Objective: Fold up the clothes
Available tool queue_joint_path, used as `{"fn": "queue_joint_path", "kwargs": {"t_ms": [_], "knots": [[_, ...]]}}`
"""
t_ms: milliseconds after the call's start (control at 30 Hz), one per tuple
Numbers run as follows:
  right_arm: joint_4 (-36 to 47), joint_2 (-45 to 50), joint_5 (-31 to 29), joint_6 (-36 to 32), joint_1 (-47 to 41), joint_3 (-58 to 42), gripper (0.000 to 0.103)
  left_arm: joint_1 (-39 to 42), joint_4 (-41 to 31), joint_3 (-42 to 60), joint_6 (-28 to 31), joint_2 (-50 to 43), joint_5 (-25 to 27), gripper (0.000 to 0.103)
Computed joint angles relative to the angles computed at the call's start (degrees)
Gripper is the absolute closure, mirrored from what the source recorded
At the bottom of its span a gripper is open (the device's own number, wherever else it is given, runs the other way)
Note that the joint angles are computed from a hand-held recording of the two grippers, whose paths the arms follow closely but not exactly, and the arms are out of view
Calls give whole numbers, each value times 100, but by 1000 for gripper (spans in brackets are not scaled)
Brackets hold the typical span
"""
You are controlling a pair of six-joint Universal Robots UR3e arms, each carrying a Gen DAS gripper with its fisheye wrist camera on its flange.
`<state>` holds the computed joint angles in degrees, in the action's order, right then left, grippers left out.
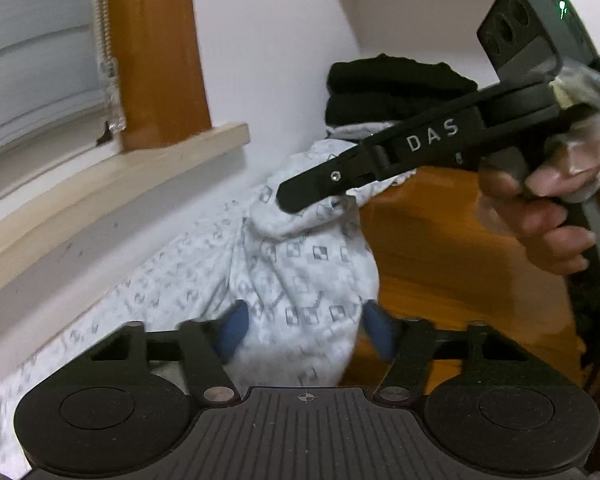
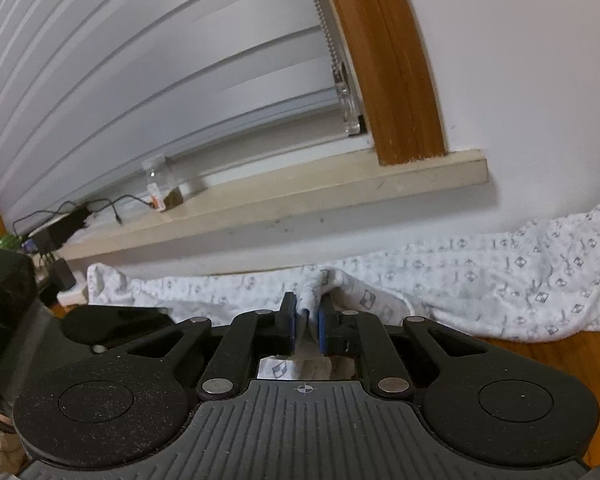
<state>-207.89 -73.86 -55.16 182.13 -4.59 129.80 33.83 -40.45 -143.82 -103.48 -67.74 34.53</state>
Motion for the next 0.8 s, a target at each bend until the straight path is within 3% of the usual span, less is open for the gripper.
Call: {"fn": "queue_joint_path", "kwargs": {"t_ms": [33, 133, 233, 333, 500, 567, 700, 800], "knots": [[23, 13, 11, -9, -19, -16, 92, -14, 16, 94, 19, -151, -24, 102], [193, -9, 37, -224, -87, 41, 90, 637, -1360, 447, 641, 7, -611, 101], [137, -30, -21, -259, -101, 214, 84, 1153, -1647, 613, 699, -144, -1035, 101], [44, -29, -138, -322, -42, 387, 72, 1646, -3543, 1399, 1583, -605, -1434, 101], [-33, 394, -1208, -590, 717, 89, 66, 2187, -5492, 2267, 2543, -947, -1733, 101], [72, 589, -1534, -712, 952, -130, 55, 2255, -5574, 2445, 2461, -1101, -1785, 101], [545, 974, -2077, -1047, 1366, -761, 50, 2348, -5933, 2848, 2585, -1468, -1808, 101], [626, 1313, -2745, -1255, 1727, -1242, 45, 2551, -7004, 3338, 3261, -1729, -1737, 101]]}}
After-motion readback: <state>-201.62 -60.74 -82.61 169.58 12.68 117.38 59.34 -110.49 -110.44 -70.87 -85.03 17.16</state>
